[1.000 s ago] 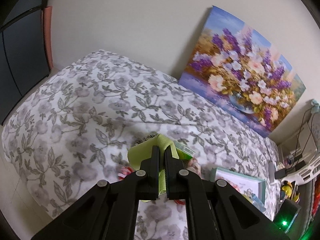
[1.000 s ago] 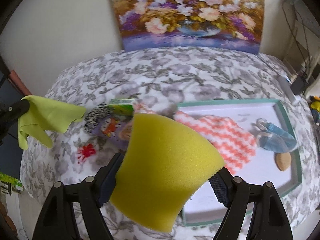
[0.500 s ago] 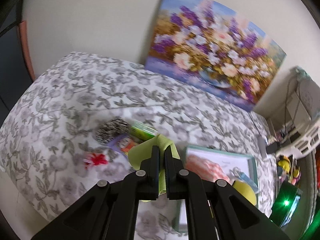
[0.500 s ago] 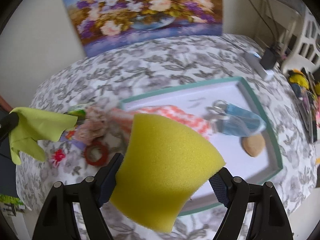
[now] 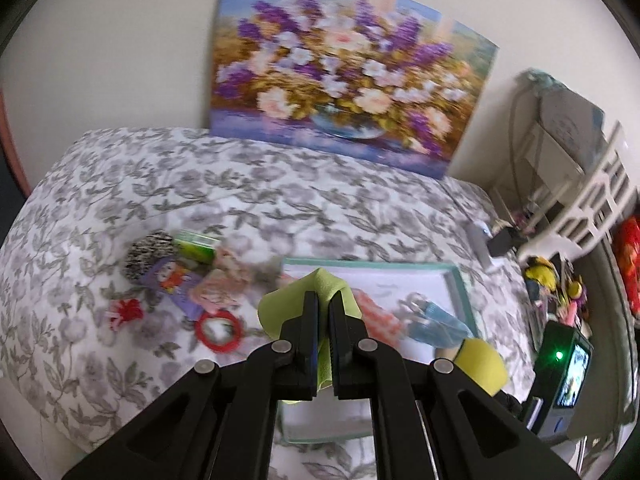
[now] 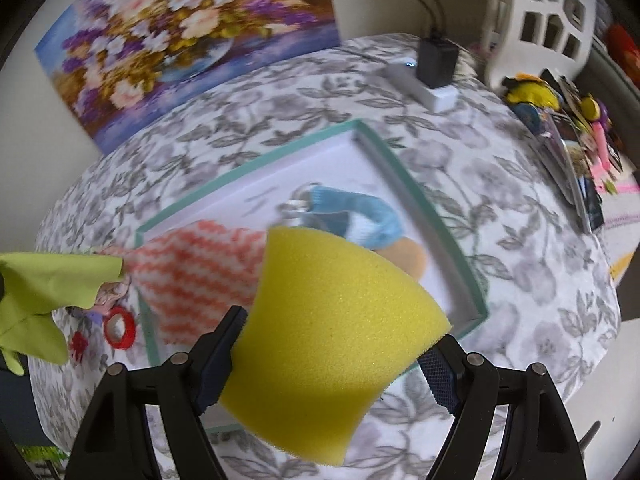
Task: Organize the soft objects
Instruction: 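Lift the green cloth and yellow sponge and carry both over the tray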
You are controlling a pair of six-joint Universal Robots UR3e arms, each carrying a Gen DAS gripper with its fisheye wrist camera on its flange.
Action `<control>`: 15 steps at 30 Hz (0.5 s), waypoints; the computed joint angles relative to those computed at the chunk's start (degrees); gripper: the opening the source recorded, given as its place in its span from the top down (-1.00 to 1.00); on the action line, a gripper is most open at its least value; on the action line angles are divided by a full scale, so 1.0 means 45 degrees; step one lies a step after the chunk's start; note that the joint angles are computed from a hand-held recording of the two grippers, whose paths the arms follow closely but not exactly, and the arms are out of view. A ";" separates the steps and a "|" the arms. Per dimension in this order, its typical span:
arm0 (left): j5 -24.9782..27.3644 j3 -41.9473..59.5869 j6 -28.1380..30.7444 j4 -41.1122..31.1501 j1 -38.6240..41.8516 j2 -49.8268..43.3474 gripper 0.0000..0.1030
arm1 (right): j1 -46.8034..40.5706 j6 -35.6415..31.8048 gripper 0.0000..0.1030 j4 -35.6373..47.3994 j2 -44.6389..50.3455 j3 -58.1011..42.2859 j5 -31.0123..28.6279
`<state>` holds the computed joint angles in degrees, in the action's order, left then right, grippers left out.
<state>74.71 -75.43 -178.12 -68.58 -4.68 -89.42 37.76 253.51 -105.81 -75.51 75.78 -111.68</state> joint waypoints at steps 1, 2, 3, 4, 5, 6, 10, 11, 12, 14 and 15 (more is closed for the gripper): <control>-0.0001 -0.0003 0.0010 -0.0011 -0.0176 -0.0023 0.91 | -0.0024 0.0062 -0.61 -0.0052 -0.0177 0.0238 0.0000; 0.0026 0.0009 -0.0008 -0.0037 -0.0354 -0.0043 0.91 | -0.0079 0.0107 -0.61 -0.0146 -0.0410 0.0563 0.0019; 0.0068 0.0010 -0.0009 -0.0053 -0.0610 -0.0085 0.91 | -0.0134 0.0143 -0.61 -0.0221 -0.0623 0.0852 0.0044; 0.0128 -0.0072 -0.0015 -0.0007 -0.0797 -0.0080 0.91 | -0.0188 0.0188 -0.61 -0.0297 -0.0809 0.1118 0.0076; 0.0212 -0.0122 -0.0019 0.0026 -0.0991 -0.0107 0.91 | -0.0243 0.0225 -0.61 -0.0378 -0.0982 0.1373 0.0117; 0.0322 -0.0157 -0.0012 0.0039 -0.1244 -0.0174 0.91 | -0.0292 0.0255 -0.61 -0.0442 -0.1112 0.1569 0.0158; 0.0520 -0.0205 -0.0048 -0.0018 -0.1719 -0.0509 0.91 | -0.0524 0.0251 -0.61 -0.0715 -0.1380 0.2159 0.0361; 0.0638 -0.0238 -0.0055 -0.0024 -0.1799 -0.0605 0.91 | -0.0593 0.0210 -0.61 -0.0839 -0.1405 0.2301 0.0446; 0.0806 -0.0246 -0.0080 -0.0037 -0.1891 -0.0789 0.91 | -0.0634 0.0182 -0.61 -0.0975 -0.1412 0.2421 0.0500; 0.1062 -0.0286 -0.0154 -0.0083 -0.2033 -0.1142 0.91 | -0.0743 0.0044 -0.61 -0.1398 -0.1410 0.2721 0.0617; 0.1173 -0.0311 -0.0197 -0.0148 -0.2068 -0.1327 0.91 | -0.0783 -0.0023 -0.61 -0.1580 -0.1371 0.2825 0.0660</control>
<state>79.99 -76.83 -179.01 -69.25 -13.99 -95.39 34.24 253.41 -112.92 -81.68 88.49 -108.71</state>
